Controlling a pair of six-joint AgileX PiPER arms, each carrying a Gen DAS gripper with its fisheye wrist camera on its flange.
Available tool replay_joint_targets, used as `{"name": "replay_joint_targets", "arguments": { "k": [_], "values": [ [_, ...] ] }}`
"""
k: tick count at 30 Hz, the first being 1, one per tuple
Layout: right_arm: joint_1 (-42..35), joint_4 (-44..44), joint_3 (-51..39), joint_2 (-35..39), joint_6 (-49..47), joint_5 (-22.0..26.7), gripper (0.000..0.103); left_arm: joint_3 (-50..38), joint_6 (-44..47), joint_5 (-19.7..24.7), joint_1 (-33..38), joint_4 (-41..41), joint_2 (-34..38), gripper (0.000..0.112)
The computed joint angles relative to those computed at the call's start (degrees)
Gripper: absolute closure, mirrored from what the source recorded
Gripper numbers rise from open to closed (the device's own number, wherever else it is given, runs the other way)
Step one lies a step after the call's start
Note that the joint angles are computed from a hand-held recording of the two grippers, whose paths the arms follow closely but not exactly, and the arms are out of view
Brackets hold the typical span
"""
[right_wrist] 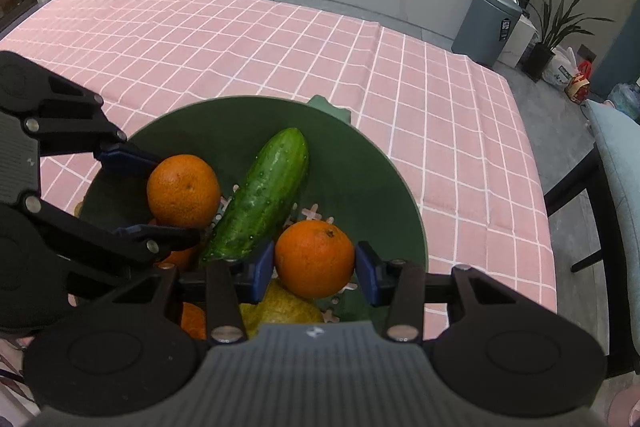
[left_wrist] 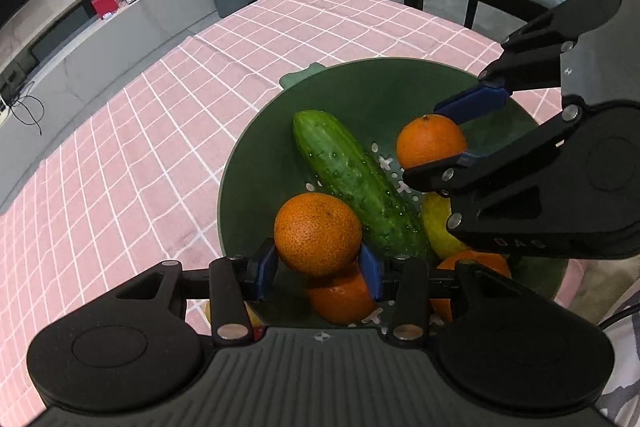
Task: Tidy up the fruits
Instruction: 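Lower both oranges into the colander and open both tools, then withdraw both tools and move toward the small fruits beside the colander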
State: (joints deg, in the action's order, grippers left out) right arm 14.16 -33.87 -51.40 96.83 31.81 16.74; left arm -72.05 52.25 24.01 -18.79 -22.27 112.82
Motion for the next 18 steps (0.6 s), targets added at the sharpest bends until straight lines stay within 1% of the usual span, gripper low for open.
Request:
{"name": "replay_joint_targets", "arguments": {
  "k": [4,5,6,9,14,17,18],
  "values": [
    [0.53,-2.34,0.05,0.49,1.87,0.41,0.062,0.82,0.61,-1.09,-0.20,-0.10,-0.24,0.061],
    [0.89,-3.24,0.01,0.59,2.83,0.72,0.062,0.87,0.31,-1.36,-0.30,0.26,-0.27,0.057],
    [1.18,-3.87,-0.01,0.68,3.55,0.93,0.062,0.98,0.05,-1.76,-0.48,0.41,-0.31,0.056],
    [1.17,-3.11,0.44,-0.04,2.78,0.83,0.061,1.09,0.24,-2.08,-0.53,0.06,-0.31,0.056],
    [2.41,-5.87,1.34,-1.81,5.71,2.14,0.061,3.12,-1.30,-4.03,-1.34,2.01,-1.63,0.055],
    [3.76,-9.73,2.22,-3.58,9.83,3.40,0.054,5.25,-0.48,-6.15,-1.26,0.55,-3.64,0.048],
    [4.07,-11.69,2.57,-4.18,11.77,3.76,0.052,5.72,0.08,-6.64,-1.10,0.00,-4.28,0.047]
  ]
}}
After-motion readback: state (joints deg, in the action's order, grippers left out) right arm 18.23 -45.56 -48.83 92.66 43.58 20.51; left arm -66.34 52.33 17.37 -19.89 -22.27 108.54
